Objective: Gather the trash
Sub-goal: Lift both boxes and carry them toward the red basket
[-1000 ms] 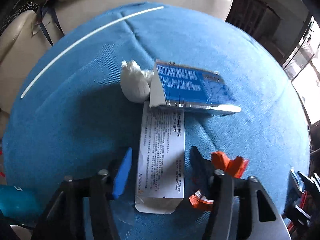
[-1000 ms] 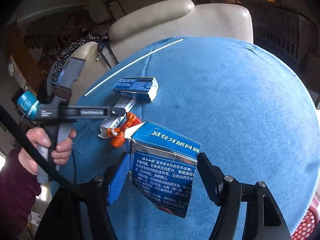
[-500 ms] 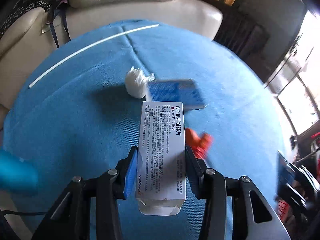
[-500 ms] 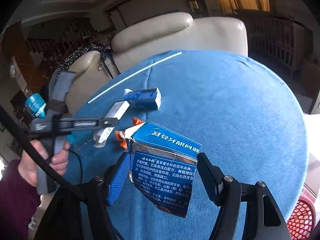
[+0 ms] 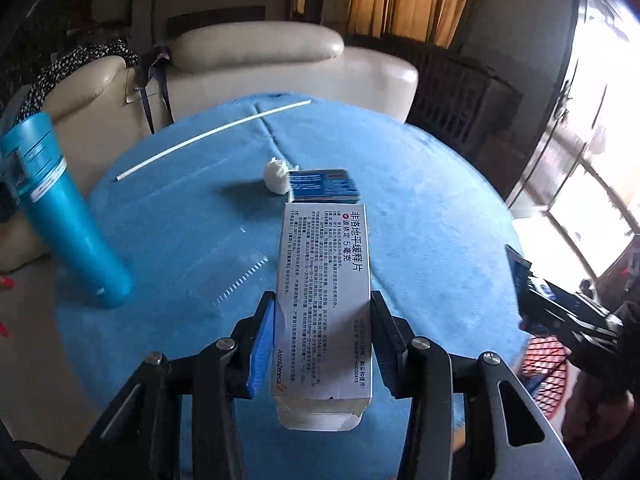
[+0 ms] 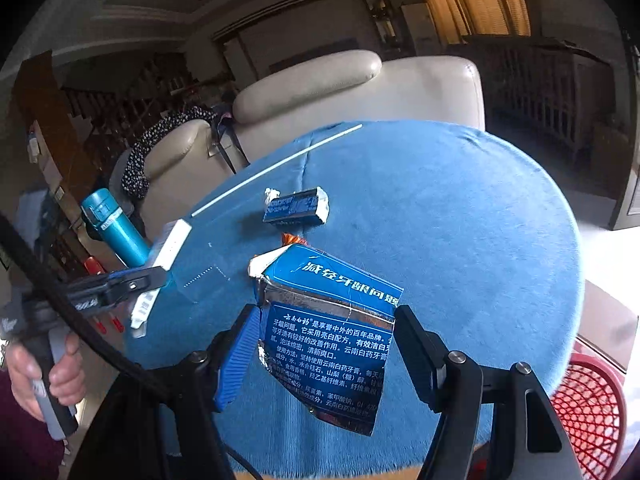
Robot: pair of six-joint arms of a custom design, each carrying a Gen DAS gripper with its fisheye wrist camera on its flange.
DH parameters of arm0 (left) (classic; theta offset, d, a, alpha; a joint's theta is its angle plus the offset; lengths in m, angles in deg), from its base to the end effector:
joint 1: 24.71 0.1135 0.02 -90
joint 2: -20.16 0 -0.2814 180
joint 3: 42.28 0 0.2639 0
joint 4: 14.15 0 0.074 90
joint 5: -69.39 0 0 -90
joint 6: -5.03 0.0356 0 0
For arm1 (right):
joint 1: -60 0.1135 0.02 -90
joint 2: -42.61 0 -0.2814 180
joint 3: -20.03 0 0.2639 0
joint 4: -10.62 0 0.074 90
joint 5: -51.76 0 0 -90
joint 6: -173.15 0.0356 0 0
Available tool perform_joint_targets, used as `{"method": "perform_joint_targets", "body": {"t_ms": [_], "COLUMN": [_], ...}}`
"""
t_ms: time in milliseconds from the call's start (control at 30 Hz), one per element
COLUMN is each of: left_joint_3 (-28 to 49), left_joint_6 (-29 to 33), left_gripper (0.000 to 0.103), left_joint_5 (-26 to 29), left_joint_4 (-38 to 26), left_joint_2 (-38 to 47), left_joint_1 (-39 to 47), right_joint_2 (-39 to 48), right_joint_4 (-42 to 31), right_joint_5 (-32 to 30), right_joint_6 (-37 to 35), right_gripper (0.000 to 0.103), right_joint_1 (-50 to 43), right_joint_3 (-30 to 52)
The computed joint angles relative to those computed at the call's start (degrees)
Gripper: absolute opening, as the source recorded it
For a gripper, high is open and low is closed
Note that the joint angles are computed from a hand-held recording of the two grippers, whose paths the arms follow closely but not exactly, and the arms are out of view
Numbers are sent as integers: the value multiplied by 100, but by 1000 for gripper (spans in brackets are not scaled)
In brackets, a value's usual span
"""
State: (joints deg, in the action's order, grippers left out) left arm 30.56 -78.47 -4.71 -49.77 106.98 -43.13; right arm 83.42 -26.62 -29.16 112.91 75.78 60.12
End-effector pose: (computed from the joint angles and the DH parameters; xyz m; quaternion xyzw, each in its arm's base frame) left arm 0.3106 -0.1137 0.2483 0.2472 0.8973 -0.1646 0.3267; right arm 0.1526 0.0373 0.2270 0.1435 0.8849 0.1037 0.4308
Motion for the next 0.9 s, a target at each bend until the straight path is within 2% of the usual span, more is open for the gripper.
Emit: {"method": "perform_joint_targets", "body": {"t_ms": [200, 367, 633, 767, 900], "left_joint_3": [-928, -1558, -1721, -1604, -1283], "left_joint_6": [84, 98, 25, -2, -87], "left_gripper": [47, 47, 47, 47, 47], "left_joint_5": [550, 184, -444, -832, -1458], "left_joint_4": [243, 315, 339, 222, 97], "left_joint_2": [-953, -1494, -1900, -1966, -1920], "left_joint_1": [187, -297, -1192, -1718, -2330], "right_joint_2": [-872, -1593, -2700, -3087, -3400], "right_joint_4": [-802, -1457, -2576, -2978, -3345], "right_joint_5": [529, 750, 763, 402, -133], "right_joint_6": [284, 594, 805, 580, 103], "right_gripper": [71, 71, 71, 71, 71], "right_joint_1": [499, 710, 530, -56, -915], "right_joint_3": [-23, -133, -86, -3, 161]}}
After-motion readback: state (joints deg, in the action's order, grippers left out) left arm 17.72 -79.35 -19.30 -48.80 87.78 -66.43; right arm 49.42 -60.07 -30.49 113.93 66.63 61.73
